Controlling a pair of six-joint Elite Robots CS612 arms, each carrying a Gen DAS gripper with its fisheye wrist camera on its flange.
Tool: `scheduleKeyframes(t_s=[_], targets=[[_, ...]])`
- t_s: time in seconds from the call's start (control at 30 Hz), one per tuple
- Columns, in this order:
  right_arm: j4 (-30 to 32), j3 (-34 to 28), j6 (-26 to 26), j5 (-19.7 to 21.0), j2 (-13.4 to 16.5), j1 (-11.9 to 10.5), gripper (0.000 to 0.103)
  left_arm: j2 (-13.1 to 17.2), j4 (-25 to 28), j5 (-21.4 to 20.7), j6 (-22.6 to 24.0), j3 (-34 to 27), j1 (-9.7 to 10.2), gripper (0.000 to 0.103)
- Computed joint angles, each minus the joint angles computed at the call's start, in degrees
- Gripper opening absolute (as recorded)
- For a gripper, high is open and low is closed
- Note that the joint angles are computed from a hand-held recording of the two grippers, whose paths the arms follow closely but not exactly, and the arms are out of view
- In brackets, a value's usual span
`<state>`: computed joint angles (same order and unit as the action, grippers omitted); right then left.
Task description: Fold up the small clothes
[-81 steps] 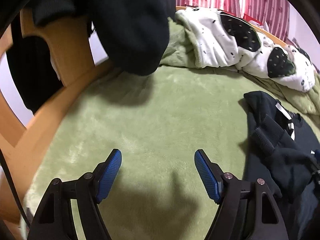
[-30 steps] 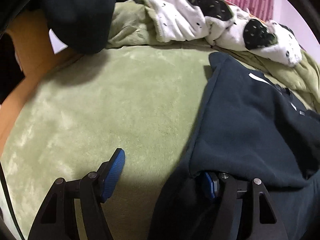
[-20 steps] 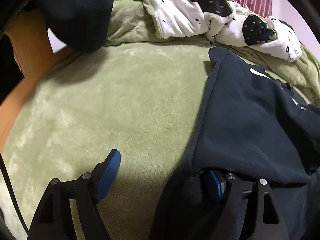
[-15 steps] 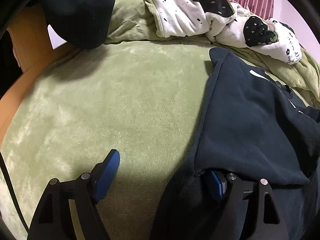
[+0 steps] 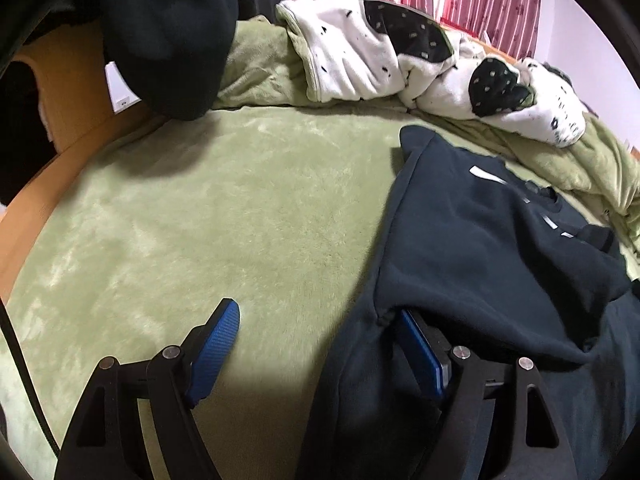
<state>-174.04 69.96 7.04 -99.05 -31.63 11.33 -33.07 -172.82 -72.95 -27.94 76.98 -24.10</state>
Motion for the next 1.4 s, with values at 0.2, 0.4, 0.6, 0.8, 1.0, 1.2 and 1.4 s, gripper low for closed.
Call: scheduleKeyframes(t_s=[0.2, 0.4, 0.6, 0.8, 1.0, 1.2, 1.4], targets=[[2.47, -1.00, 2.57, 1.43, 0.74, -0.58, 0.065, -2.53, -3.75, 3.35, -1.61, 4.29, -0.48, 0.083], [5.61, -5.11, 2.64, 3.29, 3.38, -0.41, 0.065, -1.90, -1.87, 3.02, -3.92, 2.84, 0.44, 0.083], [9.92, -11.20, 3.19, 5.57, 7.08, -0.20, 0.065, -0.35, -1.06, 1.93, -2.94, 0.12, 0.90, 0.083], [8.92, -13.52, 2.42, 9.87, 8.76, -0.25, 0.014, 0.44, 0.61, 1.74, -2.83, -1.14, 0.71, 0.083], [1.06, -7.23, 5.07, 1.82, 5.16, 0.03, 0.011, -0.09, -0.05, 0.29, -4.37, -0.24, 0.75, 0.083], [0.96, 2.76, 13.27, -1.28, -1.02, -1.56, 0.030, -0.16, 0.07, -1.19, -4.34, -0.20, 0.59, 0.083], [0.48, 8.51, 7.81, -3.49, -3.68, -1.73, 0.043, -0.31, -0.33, -1.87, -3.63, -0.02, 0.45, 0.083]])
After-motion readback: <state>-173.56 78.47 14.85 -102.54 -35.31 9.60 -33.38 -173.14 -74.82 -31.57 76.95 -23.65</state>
